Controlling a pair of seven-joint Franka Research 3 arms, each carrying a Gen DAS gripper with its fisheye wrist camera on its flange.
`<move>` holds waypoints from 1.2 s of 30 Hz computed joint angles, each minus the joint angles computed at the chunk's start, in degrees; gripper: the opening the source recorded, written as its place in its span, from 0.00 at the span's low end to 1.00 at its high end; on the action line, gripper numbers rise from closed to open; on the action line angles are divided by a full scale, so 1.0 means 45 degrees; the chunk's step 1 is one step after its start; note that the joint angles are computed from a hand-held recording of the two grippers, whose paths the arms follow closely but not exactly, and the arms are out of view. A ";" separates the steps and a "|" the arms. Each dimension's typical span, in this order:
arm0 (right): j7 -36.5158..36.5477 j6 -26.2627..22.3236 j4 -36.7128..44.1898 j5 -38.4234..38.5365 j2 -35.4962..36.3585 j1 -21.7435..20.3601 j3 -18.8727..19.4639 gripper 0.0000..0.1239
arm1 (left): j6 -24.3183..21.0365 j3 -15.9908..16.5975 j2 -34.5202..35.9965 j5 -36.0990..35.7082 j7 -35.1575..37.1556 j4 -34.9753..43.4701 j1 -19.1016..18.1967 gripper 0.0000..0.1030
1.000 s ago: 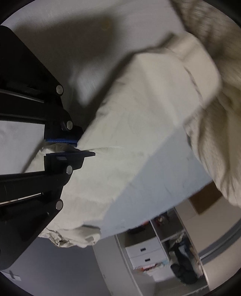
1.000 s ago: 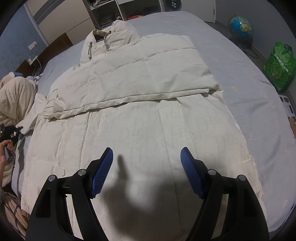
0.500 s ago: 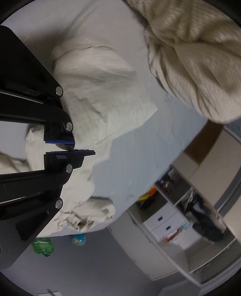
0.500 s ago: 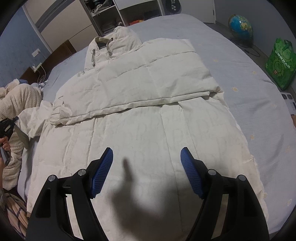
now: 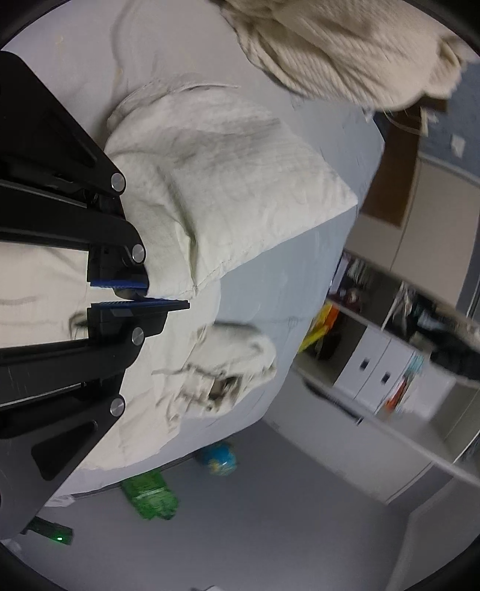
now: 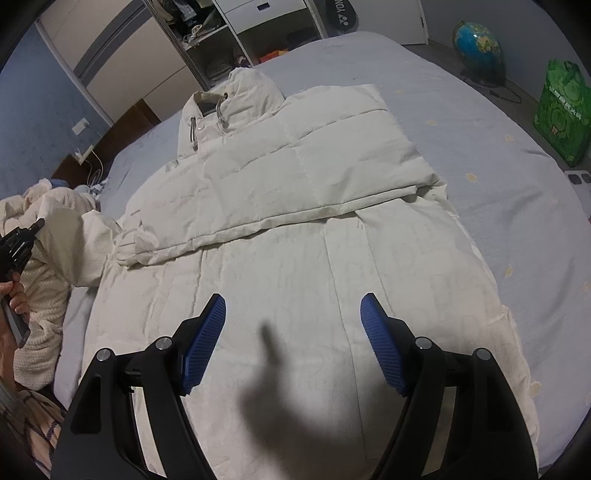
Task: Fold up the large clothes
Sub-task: 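Lift the sleeve with the left tool and fold it over the jacket body, then release the sleeve onto the jacket and open the left tool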
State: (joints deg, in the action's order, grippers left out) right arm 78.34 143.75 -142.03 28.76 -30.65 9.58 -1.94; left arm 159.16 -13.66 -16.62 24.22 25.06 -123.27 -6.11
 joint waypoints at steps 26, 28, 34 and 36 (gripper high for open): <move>-0.0421 0.0030 0.0027 0.1351 0.0066 0.0192 -0.0372 0.58 | -0.4677 -0.0328 0.7725 -0.0592 0.5209 0.7540 -0.3872 0.11; -0.0440 0.0014 0.0025 0.1361 0.0056 0.0193 -0.0362 0.58 | -0.4859 -0.0279 0.7899 -0.0696 0.5272 0.7568 -0.4008 0.13; -0.0383 0.0028 -0.0045 0.1363 -0.0032 0.0154 -0.0330 0.58 | -0.5324 -0.0354 0.8106 -0.1463 0.5866 0.7517 -0.3971 0.39; -0.0327 -0.0018 -0.0043 0.1347 -0.0029 0.0135 -0.0332 0.58 | -0.5226 -0.0435 0.7957 -0.1855 0.5994 0.7398 -0.3897 0.54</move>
State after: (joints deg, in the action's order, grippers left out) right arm 76.86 143.66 -142.22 34.82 -30.78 10.19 -3.44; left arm 135.64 -15.62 19.19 15.87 52.03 -89.98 -23.65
